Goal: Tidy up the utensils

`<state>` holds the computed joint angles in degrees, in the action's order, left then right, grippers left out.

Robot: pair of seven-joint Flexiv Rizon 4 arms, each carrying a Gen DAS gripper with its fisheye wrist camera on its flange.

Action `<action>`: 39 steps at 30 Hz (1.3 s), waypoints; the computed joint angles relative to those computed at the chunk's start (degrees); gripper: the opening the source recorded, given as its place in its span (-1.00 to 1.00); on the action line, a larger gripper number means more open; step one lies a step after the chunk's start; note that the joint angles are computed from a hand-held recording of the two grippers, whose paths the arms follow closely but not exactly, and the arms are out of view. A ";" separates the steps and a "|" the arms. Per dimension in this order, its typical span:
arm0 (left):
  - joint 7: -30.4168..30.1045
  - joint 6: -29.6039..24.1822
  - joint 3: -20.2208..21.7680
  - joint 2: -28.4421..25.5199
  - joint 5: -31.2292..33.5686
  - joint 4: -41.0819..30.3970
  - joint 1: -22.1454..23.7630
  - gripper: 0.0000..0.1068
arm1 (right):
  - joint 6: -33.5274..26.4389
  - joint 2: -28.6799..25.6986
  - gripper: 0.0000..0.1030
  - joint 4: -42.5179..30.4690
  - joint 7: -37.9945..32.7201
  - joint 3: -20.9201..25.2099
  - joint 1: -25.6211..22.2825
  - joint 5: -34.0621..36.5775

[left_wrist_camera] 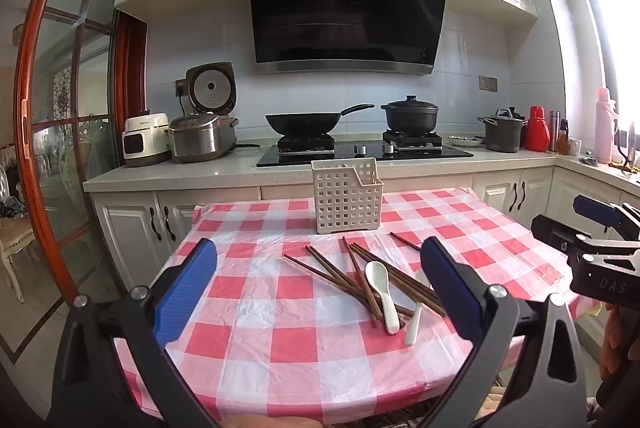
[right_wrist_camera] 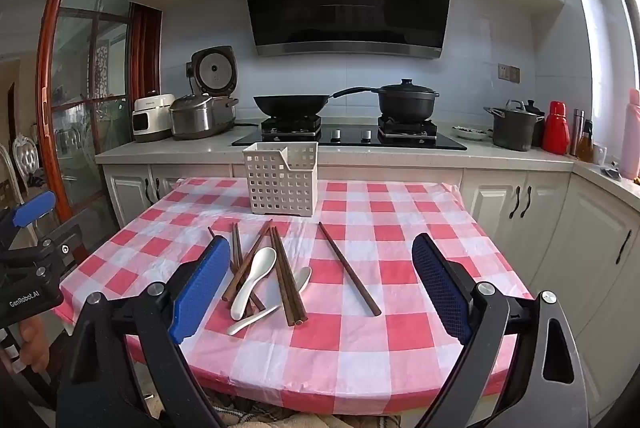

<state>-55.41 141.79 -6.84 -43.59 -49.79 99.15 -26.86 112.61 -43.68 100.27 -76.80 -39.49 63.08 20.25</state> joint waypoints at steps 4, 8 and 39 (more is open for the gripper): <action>0.14 -0.20 0.04 0.18 -0.08 0.20 -0.05 0.84 | 0.07 0.18 0.68 0.02 -0.10 0.37 -0.28 -0.24; 0.63 -0.30 0.02 0.36 -0.62 0.17 -0.35 0.84 | 0.45 0.45 0.68 0.04 -0.52 1.19 -0.79 -0.32; -0.84 -1.64 0.08 0.70 0.92 0.94 0.13 0.84 | -0.36 1.09 0.68 0.16 0.24 1.89 -1.76 -1.27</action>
<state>-56.25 140.15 -6.77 -42.89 -48.87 100.09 -26.73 112.25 -42.59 100.43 -76.56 -37.60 61.32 18.98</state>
